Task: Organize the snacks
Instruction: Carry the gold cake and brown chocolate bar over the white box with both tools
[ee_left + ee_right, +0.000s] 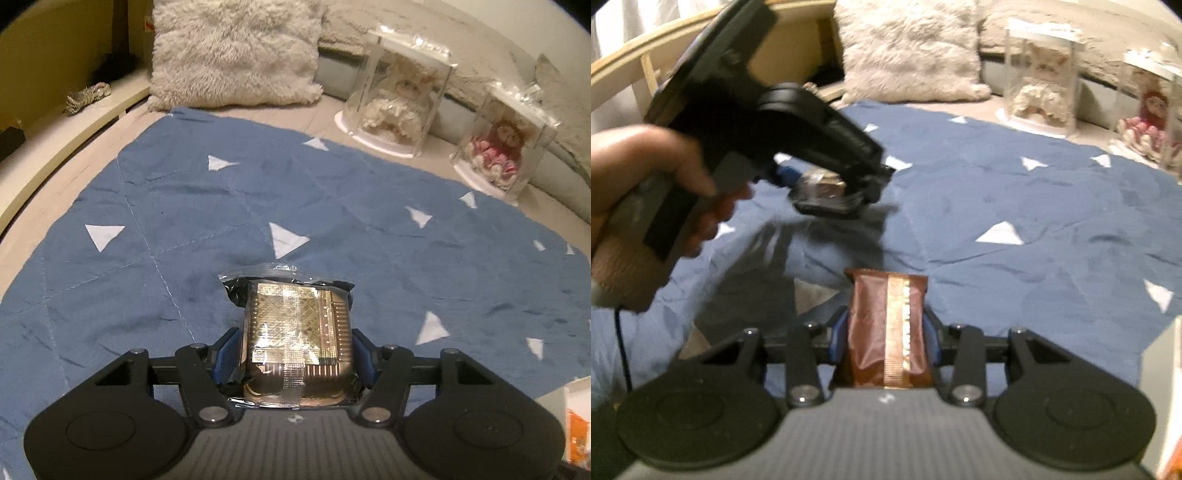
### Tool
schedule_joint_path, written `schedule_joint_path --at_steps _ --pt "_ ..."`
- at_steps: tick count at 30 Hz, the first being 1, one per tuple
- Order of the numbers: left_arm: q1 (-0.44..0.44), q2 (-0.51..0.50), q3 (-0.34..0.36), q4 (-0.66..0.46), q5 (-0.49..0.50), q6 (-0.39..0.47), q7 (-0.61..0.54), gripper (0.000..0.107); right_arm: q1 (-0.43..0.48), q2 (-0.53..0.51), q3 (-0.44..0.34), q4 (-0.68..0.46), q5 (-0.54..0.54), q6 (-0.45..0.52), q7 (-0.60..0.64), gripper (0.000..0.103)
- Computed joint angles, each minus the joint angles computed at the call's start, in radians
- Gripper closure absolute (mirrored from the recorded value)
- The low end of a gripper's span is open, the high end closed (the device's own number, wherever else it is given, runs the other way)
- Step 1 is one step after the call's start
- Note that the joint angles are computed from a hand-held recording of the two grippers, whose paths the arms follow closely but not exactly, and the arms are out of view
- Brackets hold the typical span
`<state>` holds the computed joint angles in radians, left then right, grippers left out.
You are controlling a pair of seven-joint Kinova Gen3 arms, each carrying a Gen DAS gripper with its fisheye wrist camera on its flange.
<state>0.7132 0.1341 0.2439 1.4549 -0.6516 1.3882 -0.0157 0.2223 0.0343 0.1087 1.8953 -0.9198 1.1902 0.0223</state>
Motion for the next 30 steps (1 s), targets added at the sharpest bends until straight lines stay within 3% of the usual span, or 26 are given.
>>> schedule_joint_path --at_steps 10,20,30 --pt "0.121 0.024 0.034 -0.147 -0.07 0.167 0.024 0.045 0.038 -0.028 0.045 -0.074 -0.013 0.056 -0.071 0.056" --pt "0.268 0.059 0.045 -0.268 -0.149 0.279 0.087 0.045 0.09 -0.065 0.101 -0.168 0.001 0.137 -0.114 0.056" --pt "0.435 0.157 -0.005 -0.448 -0.212 0.348 0.064 0.045 0.157 -0.048 0.143 -0.296 0.006 0.225 -0.142 0.056"
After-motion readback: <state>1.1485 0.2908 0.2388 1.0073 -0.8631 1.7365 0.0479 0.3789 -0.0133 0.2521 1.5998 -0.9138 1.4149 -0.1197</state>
